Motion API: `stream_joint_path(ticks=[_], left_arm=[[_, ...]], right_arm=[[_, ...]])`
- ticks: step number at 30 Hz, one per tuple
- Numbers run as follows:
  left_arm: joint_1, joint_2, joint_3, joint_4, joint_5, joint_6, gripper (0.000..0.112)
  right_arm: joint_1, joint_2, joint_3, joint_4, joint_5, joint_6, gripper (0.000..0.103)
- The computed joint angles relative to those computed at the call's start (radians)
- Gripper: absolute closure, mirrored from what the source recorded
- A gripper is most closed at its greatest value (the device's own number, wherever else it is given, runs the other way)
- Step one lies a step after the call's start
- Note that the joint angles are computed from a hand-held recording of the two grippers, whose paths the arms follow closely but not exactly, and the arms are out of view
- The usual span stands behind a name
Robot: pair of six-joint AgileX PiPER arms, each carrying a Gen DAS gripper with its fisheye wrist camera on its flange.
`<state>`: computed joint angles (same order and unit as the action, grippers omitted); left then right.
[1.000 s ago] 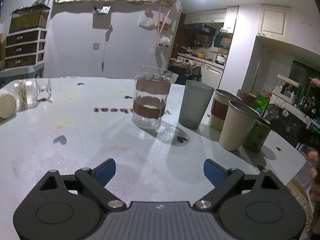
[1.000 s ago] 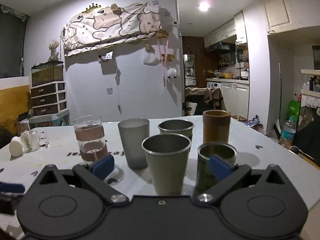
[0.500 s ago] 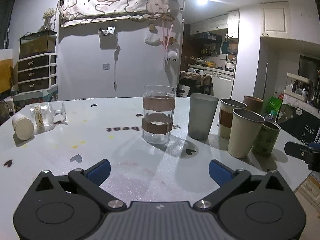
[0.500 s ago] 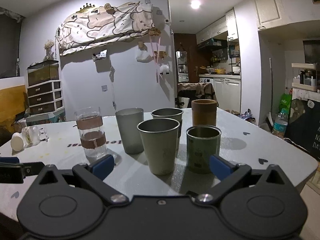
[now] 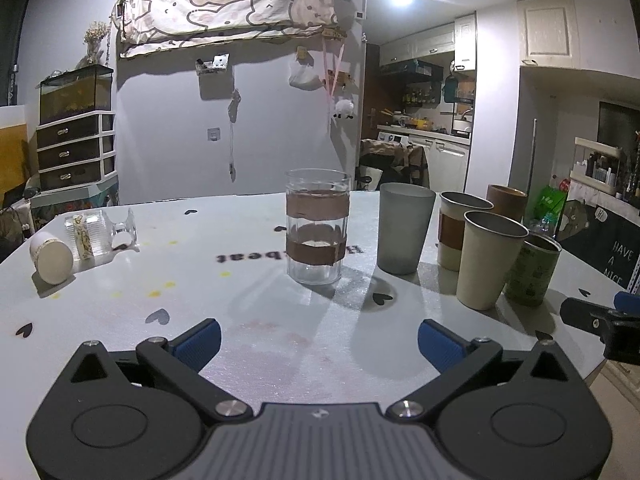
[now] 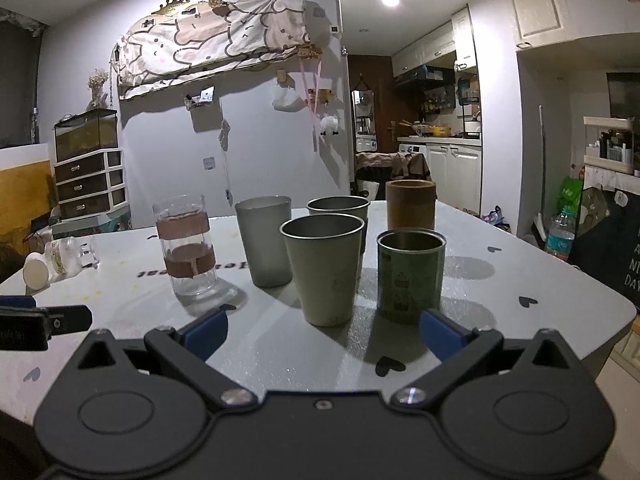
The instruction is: Flip cup upright
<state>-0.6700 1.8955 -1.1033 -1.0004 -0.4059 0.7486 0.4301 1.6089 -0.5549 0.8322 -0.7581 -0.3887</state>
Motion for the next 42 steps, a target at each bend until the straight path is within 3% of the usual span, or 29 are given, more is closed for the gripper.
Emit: stream_joint_path(ticks=[42], left_arm=[[0.003,-0.005,0.007,0.004,0.006,0.001,0.009]], right_arm=[[-0.012,-0.001,0.011,-0.004,-0.011,-0.005,0.000]])
